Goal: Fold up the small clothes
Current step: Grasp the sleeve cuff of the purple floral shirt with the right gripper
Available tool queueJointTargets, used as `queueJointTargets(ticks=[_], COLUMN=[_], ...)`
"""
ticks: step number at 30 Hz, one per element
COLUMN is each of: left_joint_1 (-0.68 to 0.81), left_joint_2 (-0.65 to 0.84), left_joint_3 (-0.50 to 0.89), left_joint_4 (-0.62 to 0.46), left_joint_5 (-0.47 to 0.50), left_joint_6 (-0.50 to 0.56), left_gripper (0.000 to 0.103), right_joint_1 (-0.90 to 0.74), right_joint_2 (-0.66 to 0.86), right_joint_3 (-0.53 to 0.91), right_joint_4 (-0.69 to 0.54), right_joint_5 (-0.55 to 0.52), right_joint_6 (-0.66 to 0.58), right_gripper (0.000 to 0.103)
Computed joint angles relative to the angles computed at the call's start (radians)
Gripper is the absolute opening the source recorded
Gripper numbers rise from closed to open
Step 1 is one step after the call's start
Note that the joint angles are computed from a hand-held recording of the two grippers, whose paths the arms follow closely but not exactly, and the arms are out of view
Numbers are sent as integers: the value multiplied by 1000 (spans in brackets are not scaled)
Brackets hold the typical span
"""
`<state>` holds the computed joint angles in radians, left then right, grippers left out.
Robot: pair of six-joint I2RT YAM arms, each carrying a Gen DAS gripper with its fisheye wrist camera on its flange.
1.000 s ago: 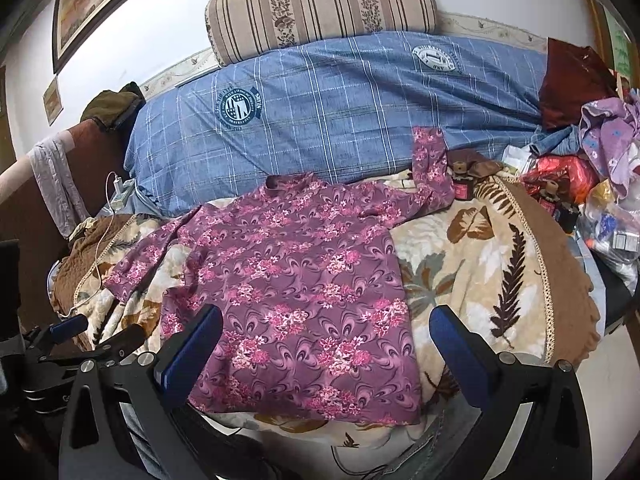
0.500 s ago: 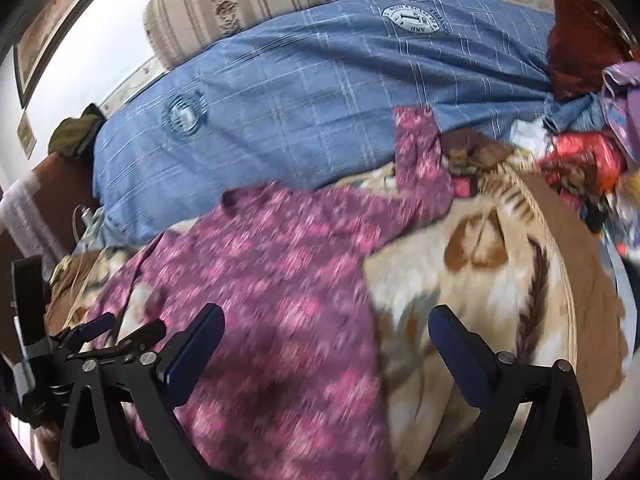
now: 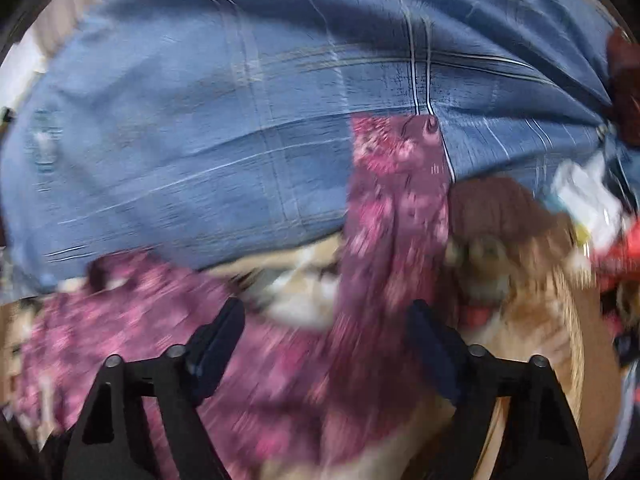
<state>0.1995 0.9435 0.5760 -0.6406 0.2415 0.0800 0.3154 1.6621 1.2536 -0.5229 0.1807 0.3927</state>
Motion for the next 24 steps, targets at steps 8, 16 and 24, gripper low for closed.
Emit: queueJointTargets(ticks=[8, 16, 24], left_joint_1=[17, 95, 399], left_joint_2=[55, 6, 191], left_joint_3=[-13, 44, 245], left_joint_4=[24, -94, -363], left_joint_5=[18, 145, 471], left_joint_6=[11, 55, 260], left_gripper=[102, 102, 102], right_joint_1=[-54, 126, 646], right_joint_2=[322, -268, -524], right_joint_3=[332, -115, -367], right_joint_4=[-143, 24, 155], right_joint_5=[106, 102, 237], right_joint_6=[-1, -10, 175], right_gripper=[25, 8, 8])
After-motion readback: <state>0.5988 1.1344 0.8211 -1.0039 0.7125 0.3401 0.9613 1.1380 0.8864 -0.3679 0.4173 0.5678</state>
